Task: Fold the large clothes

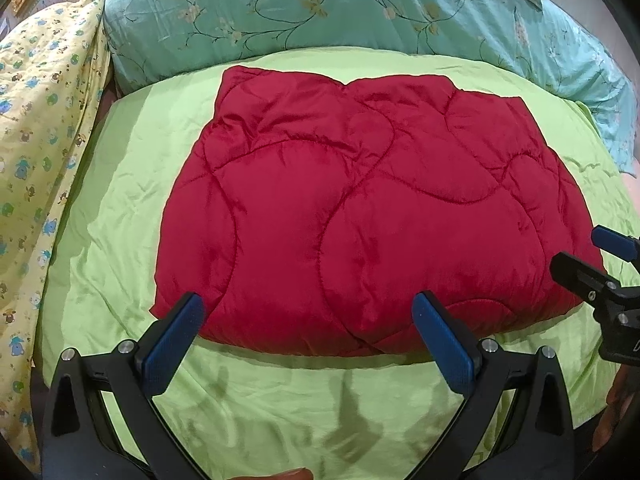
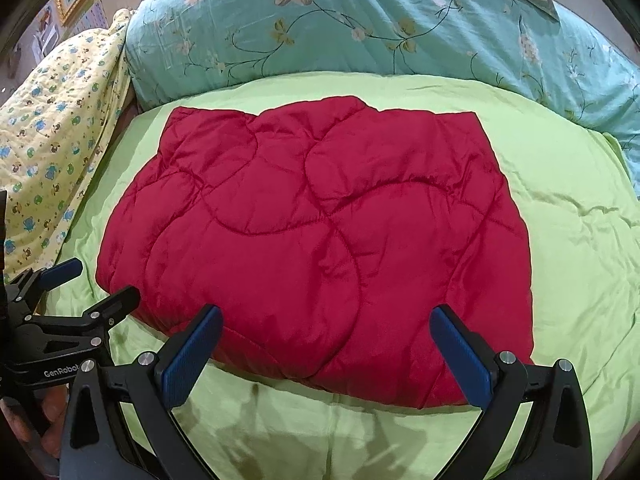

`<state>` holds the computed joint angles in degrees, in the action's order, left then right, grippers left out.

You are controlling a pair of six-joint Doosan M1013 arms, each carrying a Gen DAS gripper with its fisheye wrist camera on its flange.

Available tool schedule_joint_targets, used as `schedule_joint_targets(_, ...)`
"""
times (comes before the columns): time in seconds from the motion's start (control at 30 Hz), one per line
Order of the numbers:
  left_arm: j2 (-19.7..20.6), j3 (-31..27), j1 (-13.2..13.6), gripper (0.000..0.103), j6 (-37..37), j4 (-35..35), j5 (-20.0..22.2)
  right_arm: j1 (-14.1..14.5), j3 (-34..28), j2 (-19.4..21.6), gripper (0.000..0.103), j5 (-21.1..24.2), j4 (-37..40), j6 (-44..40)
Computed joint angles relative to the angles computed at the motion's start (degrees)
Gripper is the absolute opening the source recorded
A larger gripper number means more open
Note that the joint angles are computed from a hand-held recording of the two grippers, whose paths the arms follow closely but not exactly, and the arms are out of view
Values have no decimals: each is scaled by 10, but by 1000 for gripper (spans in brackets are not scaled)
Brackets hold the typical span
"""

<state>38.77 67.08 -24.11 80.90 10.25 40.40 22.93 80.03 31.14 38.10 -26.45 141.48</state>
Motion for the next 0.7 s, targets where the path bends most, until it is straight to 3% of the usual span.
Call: schedule_joint_targets(0.7, -3, 0, -1, 103, -12, 15, -3, -1, 0, -3, 103, -9, 13, -14)
